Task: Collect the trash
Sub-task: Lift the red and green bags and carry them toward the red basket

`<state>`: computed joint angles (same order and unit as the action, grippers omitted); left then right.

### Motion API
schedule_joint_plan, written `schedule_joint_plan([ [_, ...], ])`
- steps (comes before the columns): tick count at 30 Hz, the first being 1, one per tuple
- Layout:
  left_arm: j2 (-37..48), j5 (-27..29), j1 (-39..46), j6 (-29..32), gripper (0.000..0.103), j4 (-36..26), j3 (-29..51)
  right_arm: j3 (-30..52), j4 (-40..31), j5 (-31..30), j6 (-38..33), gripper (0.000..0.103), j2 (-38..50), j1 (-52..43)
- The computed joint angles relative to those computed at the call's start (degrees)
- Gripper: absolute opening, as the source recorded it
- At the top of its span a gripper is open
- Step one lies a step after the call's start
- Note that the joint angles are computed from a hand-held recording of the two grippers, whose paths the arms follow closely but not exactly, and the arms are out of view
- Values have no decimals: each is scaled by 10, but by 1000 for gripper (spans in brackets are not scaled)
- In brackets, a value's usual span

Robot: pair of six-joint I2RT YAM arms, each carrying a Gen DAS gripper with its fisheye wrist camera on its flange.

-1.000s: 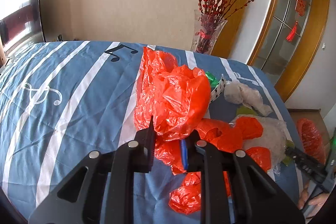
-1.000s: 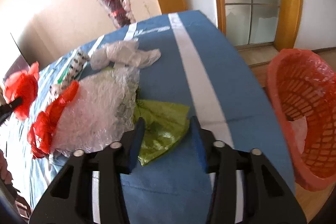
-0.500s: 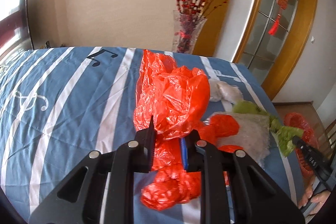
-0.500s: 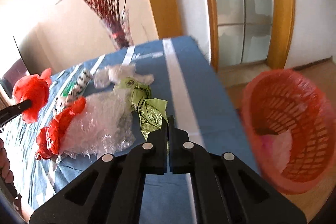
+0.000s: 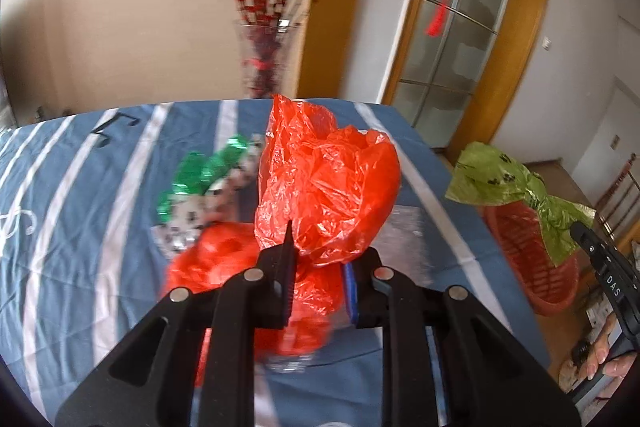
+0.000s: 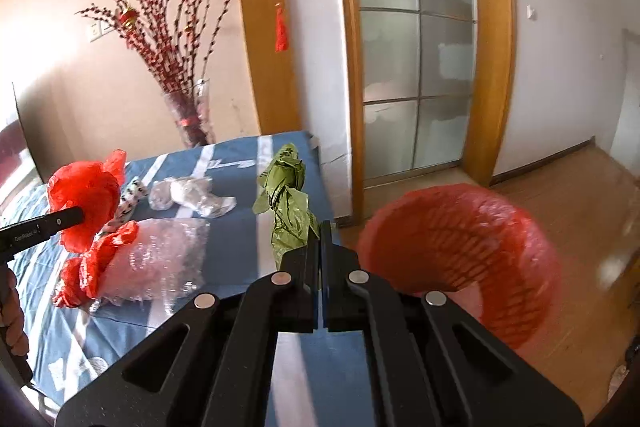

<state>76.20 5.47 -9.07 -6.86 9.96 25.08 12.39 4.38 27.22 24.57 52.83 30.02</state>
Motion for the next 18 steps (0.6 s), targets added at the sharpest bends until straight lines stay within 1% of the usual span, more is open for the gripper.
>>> schedule_joint_plan([
  [7, 32, -37, -103, -36, 21, 10, 18, -32, -63, -22, -12, 1, -106, -63],
  [15, 100, -48, -182, -69, 21, 30, 58, -56, -139, -64, -41, 1, -220, -149],
  [18, 120, -53, -209, -83, 21, 32, 75, -64, -162, -90, -57, 1, -257, -193],
])
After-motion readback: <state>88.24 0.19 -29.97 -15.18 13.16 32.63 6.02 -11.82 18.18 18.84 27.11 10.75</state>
